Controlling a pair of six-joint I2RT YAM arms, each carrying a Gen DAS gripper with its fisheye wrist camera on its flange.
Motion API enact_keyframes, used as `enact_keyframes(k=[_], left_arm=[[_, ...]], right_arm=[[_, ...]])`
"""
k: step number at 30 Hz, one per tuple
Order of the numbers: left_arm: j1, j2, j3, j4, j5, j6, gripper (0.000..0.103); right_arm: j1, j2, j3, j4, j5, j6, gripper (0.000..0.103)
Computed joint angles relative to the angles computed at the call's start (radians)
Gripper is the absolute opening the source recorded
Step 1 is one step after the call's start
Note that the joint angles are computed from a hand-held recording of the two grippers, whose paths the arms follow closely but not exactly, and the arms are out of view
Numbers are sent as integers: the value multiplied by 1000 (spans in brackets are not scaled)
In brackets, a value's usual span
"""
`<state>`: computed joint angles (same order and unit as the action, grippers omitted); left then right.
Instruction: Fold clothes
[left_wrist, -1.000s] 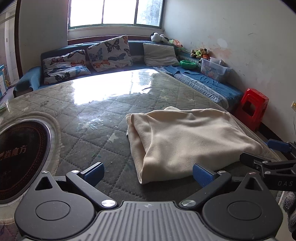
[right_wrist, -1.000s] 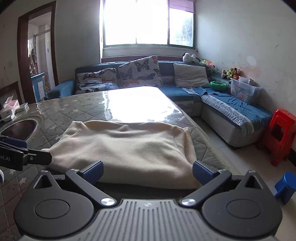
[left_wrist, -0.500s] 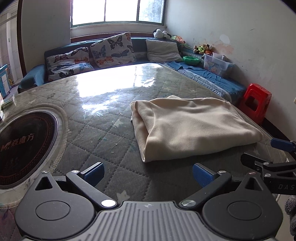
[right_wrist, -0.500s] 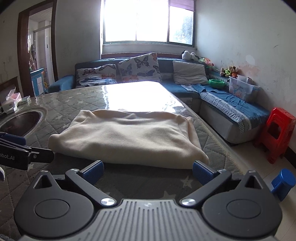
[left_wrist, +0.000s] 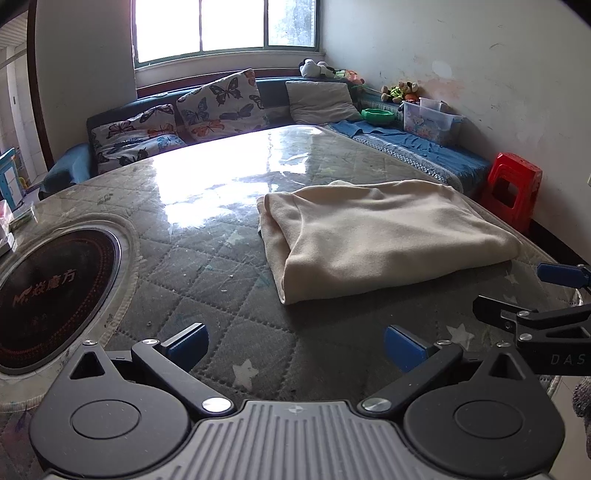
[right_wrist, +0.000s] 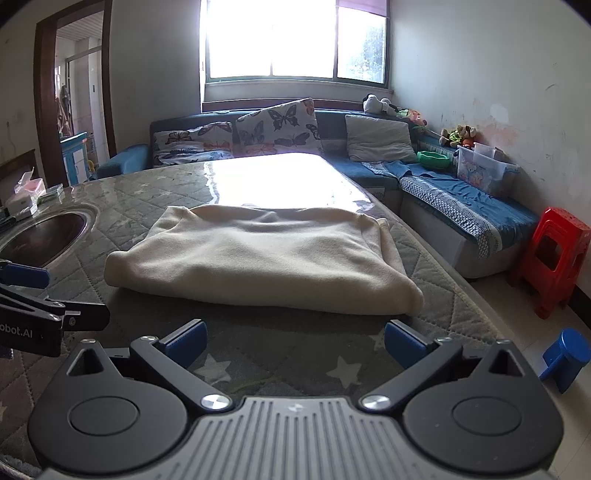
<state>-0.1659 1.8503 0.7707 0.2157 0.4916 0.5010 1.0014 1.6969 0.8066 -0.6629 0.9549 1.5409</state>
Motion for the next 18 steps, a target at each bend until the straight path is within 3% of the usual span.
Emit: enact_keyframes(k=[18], left_arm=[[8,-28,-37,-3,24,4,103]], right_arm=[[17,24,24,-42,1,36,103]])
